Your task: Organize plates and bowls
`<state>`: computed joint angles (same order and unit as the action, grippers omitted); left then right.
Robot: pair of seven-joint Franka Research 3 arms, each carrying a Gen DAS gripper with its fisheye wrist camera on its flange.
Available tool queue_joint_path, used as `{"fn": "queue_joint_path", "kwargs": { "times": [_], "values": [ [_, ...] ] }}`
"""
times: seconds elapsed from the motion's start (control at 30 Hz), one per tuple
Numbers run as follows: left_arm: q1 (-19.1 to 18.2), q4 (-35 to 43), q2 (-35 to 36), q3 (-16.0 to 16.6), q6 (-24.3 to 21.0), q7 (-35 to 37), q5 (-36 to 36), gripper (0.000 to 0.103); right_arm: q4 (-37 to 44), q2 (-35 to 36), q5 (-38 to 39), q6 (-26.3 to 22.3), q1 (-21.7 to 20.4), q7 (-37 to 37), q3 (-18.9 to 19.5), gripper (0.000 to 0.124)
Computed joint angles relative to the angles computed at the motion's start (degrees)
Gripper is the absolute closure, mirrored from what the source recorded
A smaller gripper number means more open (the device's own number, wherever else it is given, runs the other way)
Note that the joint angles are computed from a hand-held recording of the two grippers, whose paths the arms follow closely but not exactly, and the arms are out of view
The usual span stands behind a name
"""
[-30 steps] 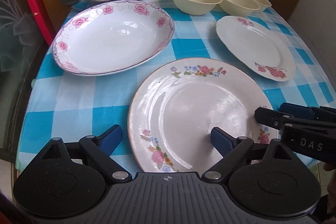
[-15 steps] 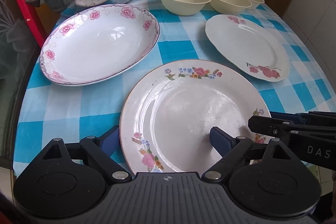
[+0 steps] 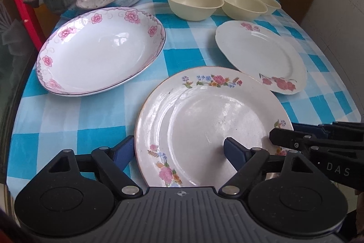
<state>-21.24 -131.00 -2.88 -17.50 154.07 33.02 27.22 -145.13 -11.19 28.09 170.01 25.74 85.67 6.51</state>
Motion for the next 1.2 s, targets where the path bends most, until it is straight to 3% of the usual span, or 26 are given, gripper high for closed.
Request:
{"fn": "queue_joint_path", "kwargs": {
  "times": [0.23, 0.3, 0.43, 0.53, 0.63, 0.73, 0.87, 1.03, 1.2],
  "values": [
    [0.3, 1.6, 0.4, -0.3, -2.0, -3.1, 3.7, 0.014, 1.0, 0.2, 5.9, -2.2, 2.3, -6.6, -2.0, 0.091],
    [0.1, 1.9, 0.5, -0.3, -2.7, -3.5, 4.4, 0.015, 1.1, -0.2, 3.1, -3.4, -0.3, -2.7, -0.8, 0.091],
    [0.6, 1.1, -0.8, -0.1, -2.1, -7.2, 7.0, 0.018, -0.5, -2.4, 2.4, -0.9, -1.8, -0.1, -0.9, 0.091],
    [1.1, 2.2, -1.3, -0.8, -3.6, -12.7, 13.3, 0.015, -1.7, -3.2, -2.2, 1.5, -5.7, 6.4, 1.2, 0.091],
    [1.0, 5.7, 0.9, -0.7, -3.1, -11.9, 14.6, 0.009, -0.9, -2.2, -10.2, 1.0, -11.7, 15.7, 4.1, 0.091],
    [0.5, 11.5, 6.2, 0.1, -2.4, -8.2, 12.1, 0.006, 1.0, -0.2, -19.0, 0.4, -16.5, 24.3, 6.2, 0.09],
    [-0.2, 18.9, 13.9, 1.1, -0.6, -2.0, 5.9, 0.006, 3.1, 2.9, -24.6, 1.0, -17.6, 30.3, 4.8, 0.087],
    [-1.6, 24.8, 20.1, 2.6, -0.1, 1.7, 1.9, 0.006, 4.9, 5.4, -27.5, 2.4, -16.1, 32.2, 1.7, 0.086],
    [-2.3, 29.5, 24.2, 3.6, -1.3, 4.8, -1.5, 0.012, 7.3, 8.2, -19.1, 2.3, -12.3, 26.0, -1.5, 0.086]
  ]
}}
